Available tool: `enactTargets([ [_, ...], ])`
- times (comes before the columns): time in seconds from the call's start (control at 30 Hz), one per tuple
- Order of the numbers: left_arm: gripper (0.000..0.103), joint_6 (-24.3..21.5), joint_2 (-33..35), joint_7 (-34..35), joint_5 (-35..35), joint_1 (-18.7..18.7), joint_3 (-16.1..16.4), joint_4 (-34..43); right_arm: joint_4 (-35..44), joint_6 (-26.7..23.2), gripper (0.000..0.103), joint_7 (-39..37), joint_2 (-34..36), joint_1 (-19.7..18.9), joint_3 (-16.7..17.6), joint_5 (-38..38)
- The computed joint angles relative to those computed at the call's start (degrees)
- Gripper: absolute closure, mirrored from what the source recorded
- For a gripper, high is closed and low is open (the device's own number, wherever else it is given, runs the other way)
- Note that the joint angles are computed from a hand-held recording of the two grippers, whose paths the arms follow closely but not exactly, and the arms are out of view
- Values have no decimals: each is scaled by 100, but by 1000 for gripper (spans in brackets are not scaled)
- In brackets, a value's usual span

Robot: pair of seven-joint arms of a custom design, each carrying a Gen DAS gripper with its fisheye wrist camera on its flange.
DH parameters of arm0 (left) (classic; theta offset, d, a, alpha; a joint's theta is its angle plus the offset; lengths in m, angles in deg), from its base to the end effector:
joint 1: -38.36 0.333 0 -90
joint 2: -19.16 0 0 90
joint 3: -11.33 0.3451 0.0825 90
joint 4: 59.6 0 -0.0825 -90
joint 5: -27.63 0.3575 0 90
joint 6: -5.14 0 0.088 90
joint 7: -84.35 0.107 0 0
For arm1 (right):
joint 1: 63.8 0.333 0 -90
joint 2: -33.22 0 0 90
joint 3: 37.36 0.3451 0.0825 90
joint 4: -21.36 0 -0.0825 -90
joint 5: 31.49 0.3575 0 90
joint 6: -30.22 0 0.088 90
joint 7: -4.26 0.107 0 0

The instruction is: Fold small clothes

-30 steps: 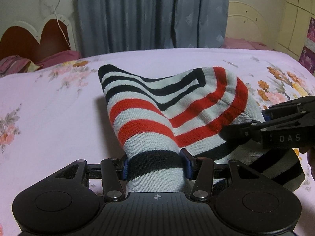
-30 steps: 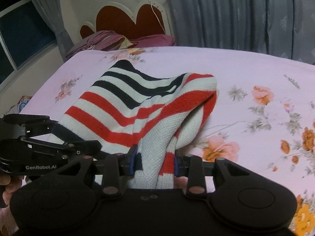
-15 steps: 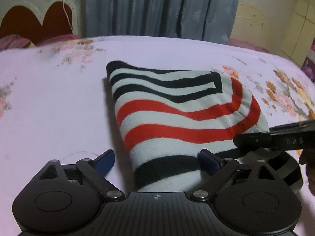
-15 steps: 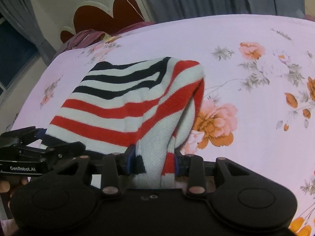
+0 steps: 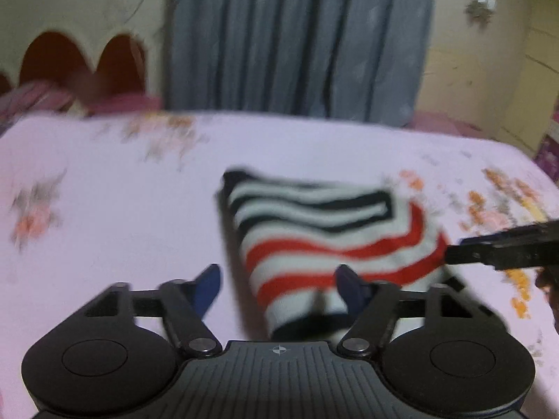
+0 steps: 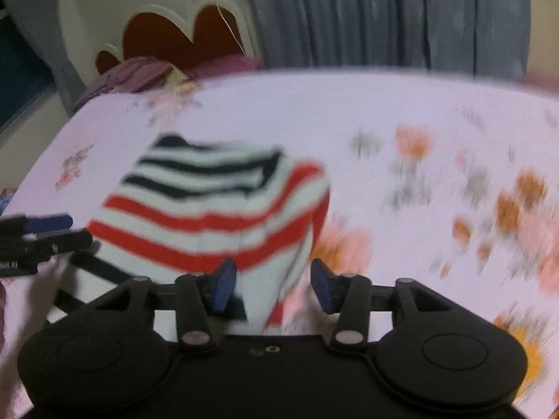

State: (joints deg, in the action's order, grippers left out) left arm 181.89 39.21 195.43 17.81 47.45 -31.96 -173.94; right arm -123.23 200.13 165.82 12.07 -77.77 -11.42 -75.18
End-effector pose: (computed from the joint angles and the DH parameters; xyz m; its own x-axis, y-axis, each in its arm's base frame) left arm 0.5613 -0.3008 0.4677 -0.6456 -0.7576 0.0965 -0.5468 0.3704 -0.7509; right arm 0.4098 0.1519 0.5065 -0.2294 -0.9640 -0.1347 -0.6107 0.2503 -0.7512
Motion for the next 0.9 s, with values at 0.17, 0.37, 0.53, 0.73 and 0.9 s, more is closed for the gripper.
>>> enactTargets([
  [0.17, 53, -869, 366, 151, 623, -971, 817, 677, 678, -587, 93, -590, 659, 278, -40, -167],
  [0.37, 53, -752, 348, -94, 819, -1610, 1456, 620, 832, -1197, 94, -608, 987, 746, -349, -359],
  [0.53, 53, -402, -172, 134, 553, -1274, 1126, 64, 695, -1204, 86, -161, 694, 1090, -600, -542],
  [0.73, 72, -199, -999, 761, -556, -637, 486, -921, 176, -1207, 89, -278, 2, 1743, -698, -327],
  [0.9, 72, -274, -1396, 994, -1275, -803, 642, -1421, 12, -1596, 93, -259, -46, 1925, -440, -74],
])
